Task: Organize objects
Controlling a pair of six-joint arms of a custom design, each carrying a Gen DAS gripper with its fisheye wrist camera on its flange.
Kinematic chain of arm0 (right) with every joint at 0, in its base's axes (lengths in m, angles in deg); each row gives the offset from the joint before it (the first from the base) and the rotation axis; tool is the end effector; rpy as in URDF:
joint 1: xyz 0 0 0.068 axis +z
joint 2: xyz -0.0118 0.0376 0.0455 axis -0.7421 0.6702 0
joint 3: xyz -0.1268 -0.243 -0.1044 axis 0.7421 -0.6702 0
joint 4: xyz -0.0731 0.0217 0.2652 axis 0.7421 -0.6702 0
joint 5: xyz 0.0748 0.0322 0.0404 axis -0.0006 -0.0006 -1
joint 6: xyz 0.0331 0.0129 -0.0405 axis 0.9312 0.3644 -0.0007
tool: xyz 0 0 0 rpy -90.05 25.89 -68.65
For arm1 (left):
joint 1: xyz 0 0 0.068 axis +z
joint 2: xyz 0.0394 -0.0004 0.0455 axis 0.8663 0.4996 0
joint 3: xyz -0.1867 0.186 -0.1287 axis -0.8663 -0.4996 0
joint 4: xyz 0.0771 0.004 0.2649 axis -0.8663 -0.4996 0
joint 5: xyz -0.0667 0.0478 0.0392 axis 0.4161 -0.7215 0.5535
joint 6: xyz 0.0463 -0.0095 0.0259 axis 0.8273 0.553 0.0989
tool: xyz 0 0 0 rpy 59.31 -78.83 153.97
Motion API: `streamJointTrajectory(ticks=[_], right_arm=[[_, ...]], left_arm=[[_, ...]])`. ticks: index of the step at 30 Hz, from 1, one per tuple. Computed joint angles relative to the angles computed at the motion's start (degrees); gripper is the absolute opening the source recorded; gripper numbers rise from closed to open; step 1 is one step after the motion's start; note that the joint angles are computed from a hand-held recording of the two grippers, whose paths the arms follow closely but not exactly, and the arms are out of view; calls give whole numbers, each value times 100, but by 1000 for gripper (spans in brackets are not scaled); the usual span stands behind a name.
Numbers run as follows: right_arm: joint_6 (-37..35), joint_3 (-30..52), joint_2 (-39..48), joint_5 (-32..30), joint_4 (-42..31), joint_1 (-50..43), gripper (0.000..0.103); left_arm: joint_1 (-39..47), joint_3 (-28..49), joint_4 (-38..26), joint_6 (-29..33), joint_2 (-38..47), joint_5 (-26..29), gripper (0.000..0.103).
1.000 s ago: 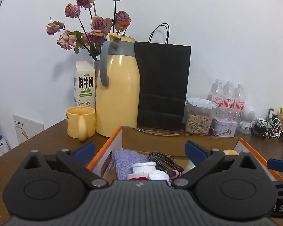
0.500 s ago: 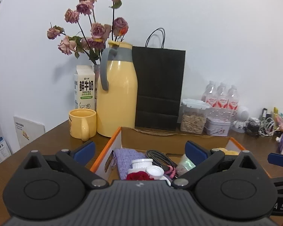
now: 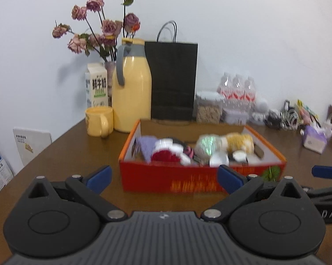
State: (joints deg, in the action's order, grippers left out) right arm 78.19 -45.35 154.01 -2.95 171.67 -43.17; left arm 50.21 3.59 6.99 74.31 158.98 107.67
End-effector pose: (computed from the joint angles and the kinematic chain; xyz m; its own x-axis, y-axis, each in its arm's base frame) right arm 0.2505 0.0065 0.0129 -0.3823 0.1923 -0.9038 0.3818 0.9236 0.0350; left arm 0.3783 -0.0804 0.0249 -0.3312 0.1933 -0.9235 0.5811 0.8129 -0.0383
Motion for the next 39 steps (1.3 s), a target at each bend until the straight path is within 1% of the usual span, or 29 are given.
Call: streamJointTrajectory(ticks=[6,12,16,39], right_arm=[[397,-302,221,160,85,331,103],[598,-414,277,333,88,616,103],[654,-461,246,414,76,704,103],[659,-490,232,417,88,709,103]], left_arm=[[281,-395,-117,319,-15,266,103],[389,-506,-248,489,6,356,103],[399,-557,-222,483,-18,371,103],[387,-588,-156,459,-29,345,103]])
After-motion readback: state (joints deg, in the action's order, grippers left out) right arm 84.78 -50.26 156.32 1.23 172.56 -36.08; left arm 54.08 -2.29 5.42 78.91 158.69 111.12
